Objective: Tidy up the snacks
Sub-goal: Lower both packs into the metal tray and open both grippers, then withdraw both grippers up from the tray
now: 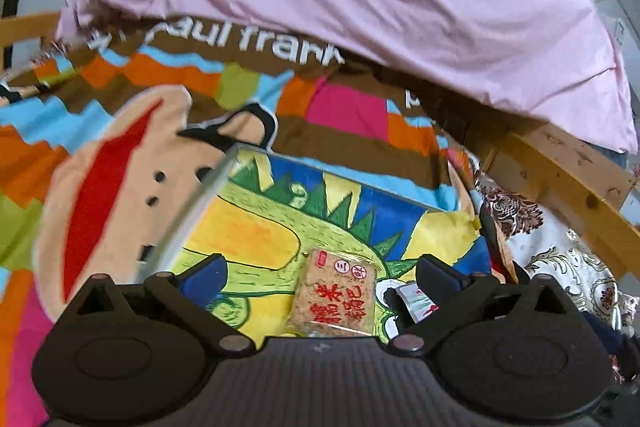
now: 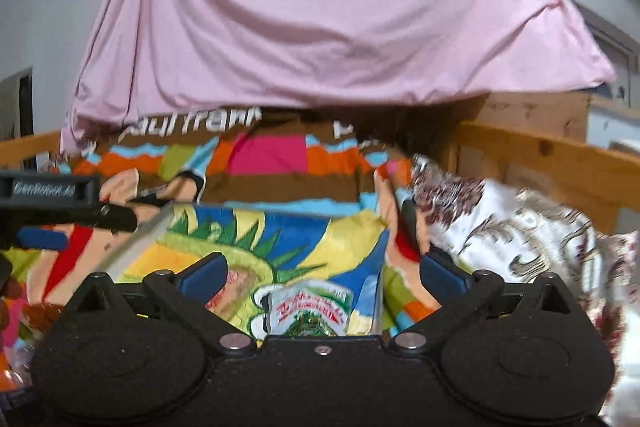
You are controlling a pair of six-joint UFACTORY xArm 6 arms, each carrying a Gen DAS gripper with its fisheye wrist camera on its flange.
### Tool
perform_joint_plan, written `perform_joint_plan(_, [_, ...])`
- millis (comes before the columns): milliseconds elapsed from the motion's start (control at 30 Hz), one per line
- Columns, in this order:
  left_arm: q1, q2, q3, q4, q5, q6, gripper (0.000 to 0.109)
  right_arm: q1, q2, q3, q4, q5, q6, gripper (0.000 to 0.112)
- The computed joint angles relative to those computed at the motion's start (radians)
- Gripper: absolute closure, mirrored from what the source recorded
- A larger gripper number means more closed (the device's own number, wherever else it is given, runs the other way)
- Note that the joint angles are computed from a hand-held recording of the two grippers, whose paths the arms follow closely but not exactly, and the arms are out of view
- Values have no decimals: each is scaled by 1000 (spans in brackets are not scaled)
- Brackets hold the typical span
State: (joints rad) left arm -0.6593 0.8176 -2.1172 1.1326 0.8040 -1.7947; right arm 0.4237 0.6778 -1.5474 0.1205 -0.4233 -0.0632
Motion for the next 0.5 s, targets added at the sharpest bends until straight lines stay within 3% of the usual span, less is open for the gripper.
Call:
perform_joint_plan(233, [-62,-184,239,119,67,-127,6,24,-153,216,46,-127,-56,10])
perform_joint_plan(500, [-146,-349,452,185,176,-165,6,86,-290,409,147,-217,-121,10])
